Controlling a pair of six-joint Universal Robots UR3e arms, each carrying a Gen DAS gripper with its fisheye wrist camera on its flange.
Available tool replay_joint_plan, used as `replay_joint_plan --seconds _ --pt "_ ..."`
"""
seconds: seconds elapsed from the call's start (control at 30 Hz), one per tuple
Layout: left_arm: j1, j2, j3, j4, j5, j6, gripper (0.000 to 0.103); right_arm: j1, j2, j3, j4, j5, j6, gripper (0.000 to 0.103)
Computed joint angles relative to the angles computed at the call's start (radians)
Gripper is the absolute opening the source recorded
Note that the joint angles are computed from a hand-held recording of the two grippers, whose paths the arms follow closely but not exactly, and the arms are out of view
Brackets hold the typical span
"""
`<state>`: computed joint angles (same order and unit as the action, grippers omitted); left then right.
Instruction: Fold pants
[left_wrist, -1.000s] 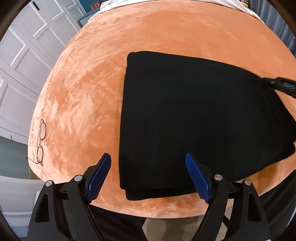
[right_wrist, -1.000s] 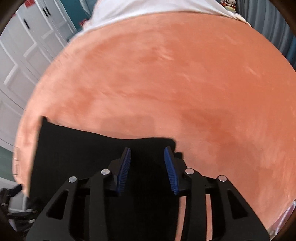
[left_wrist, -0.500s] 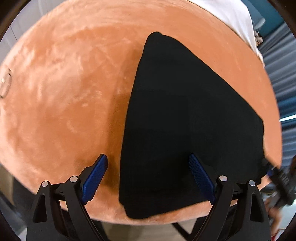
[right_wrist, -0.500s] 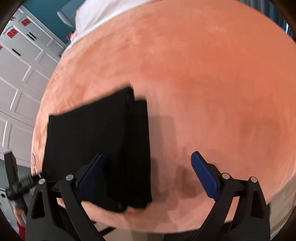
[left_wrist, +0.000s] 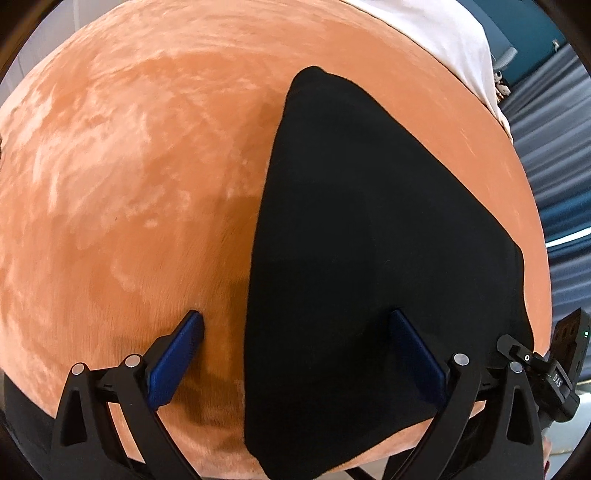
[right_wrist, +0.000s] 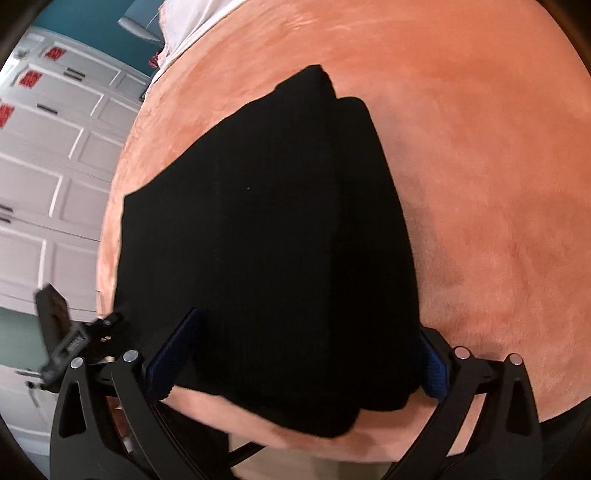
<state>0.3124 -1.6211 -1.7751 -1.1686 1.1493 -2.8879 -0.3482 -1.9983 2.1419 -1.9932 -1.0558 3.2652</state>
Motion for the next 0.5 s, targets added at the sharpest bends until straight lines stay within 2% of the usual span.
replay_joint_plan --seconds 0.13,0.37,0.5 --pt "-0.028 -0.034 0.022 0.046 0.007 -0.027 0.098 0.012 -0.005 0.039 -0.091 -0.004 0.089 0.098" --pt "-0.091 -0.102 0.08 0.101 0.046 -0.119 0.098 -0.055 -0.065 0.153 -0.216 0.075 0.228 0.098" --pt "-0.146 -0.165 0.151 0.112 0.07 -0.171 0.098 -0.071 -0.04 0.131 -0.177 0.104 0.186 0.098"
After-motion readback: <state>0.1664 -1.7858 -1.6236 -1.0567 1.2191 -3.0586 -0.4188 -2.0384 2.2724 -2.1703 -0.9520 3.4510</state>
